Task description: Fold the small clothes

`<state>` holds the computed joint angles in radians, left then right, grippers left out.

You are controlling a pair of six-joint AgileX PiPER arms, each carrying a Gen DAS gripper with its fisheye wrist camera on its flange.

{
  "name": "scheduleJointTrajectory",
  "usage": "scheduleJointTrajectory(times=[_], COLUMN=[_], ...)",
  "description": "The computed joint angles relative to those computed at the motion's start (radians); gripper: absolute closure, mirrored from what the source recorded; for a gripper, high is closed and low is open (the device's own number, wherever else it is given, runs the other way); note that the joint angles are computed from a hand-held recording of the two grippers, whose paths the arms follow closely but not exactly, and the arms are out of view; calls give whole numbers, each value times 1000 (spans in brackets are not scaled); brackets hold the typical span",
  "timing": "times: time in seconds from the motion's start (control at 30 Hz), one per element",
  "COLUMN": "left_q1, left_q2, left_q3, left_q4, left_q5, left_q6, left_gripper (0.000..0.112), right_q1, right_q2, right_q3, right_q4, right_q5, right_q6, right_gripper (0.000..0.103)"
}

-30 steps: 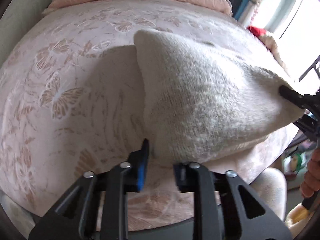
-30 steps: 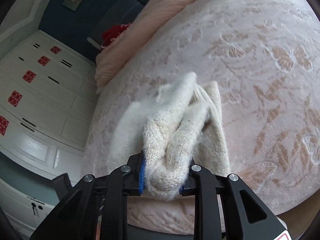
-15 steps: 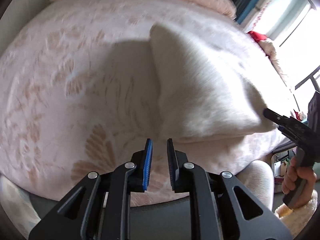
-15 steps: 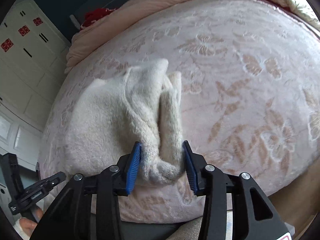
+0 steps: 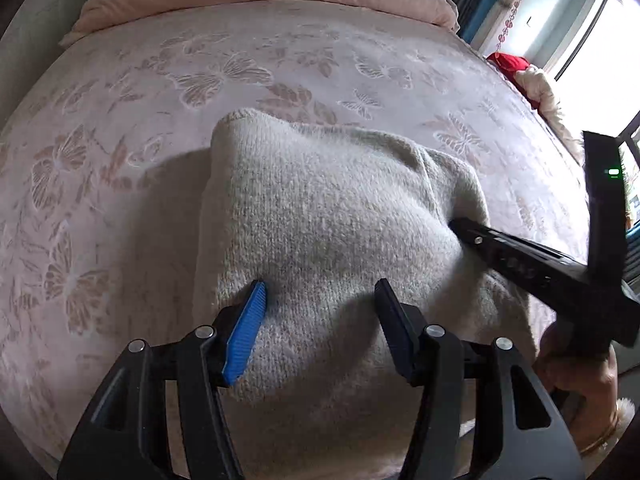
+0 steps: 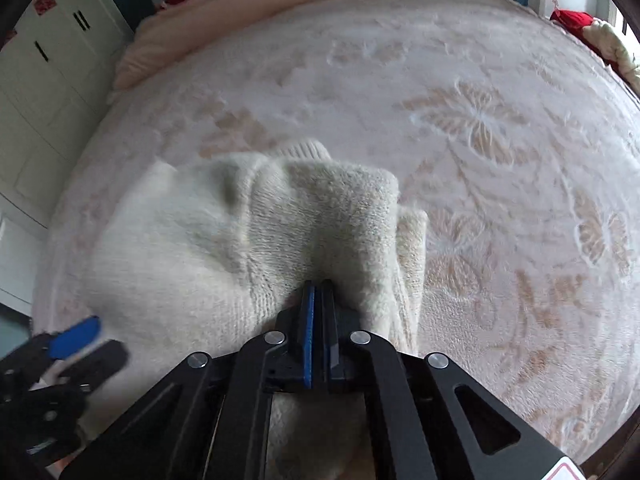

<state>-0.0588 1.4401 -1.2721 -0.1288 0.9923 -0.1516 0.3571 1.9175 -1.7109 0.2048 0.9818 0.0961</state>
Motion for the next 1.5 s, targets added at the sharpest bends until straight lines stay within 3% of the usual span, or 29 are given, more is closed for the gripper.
scheduleJointTrajectory(times=[0.07, 0.13, 0.33, 0.4, 0.47, 0.57, 0.67, 0.8, 0.97, 1.03, 1.1, 1.27, 1.4, 1.5], left_q1=[-33, -63, -71, -70, -75, -95, -79, -42, 43, 71, 70, 67, 111, 113], left_q2=[0, 5, 2, -7, -11, -13, -31, -71, -194, -221, -223, -226, -206, -188], left_q3=[-3, -19, -4, 5, 13, 7, 5, 19, 91, 121, 149, 185, 196, 203], left_q4=[67, 93, 103, 105, 109, 142, 119, 65, -89, -132, -116, -75, -120, -122], left_q5=[-5, 11, -2, -3, -6, 12, 36, 52, 56, 67, 80, 73, 86, 89], left_q6=[-20, -23, -11, -3, -7, -28, -22, 6, 74, 105, 102, 87, 85, 84], left_gripper=[53, 43, 41, 41, 41, 41, 41, 41, 32, 30, 30, 30, 30, 30], right_q1=[-19, -28, 0, 31, 6, 8, 17, 2, -61, -34, -20, 19, 20, 20], right_q2=[-30, -125, -406, -377, -346, -343, -416, -464, -347, -288, -252, -364, -166, -222], right_q3=[-38, 18, 369, 413, 436, 344, 353, 410, 381, 340, 282, 190, 217, 213], right_q4=[64, 125, 126, 64, 98, 87, 70, 59, 183, 147, 171, 154, 8, 22], right_q5=[44, 19, -69, -62, -88, -39, -29, -33, -45, -47, -40, -120, -45, -43], right_q6=[-2, -37, 22, 26, -8, 51, 68, 68, -17, 12, 0, -21, 29, 47], right_gripper=[103, 101, 100, 103, 103, 103, 94, 62, 53, 57, 90, 91, 90, 90])
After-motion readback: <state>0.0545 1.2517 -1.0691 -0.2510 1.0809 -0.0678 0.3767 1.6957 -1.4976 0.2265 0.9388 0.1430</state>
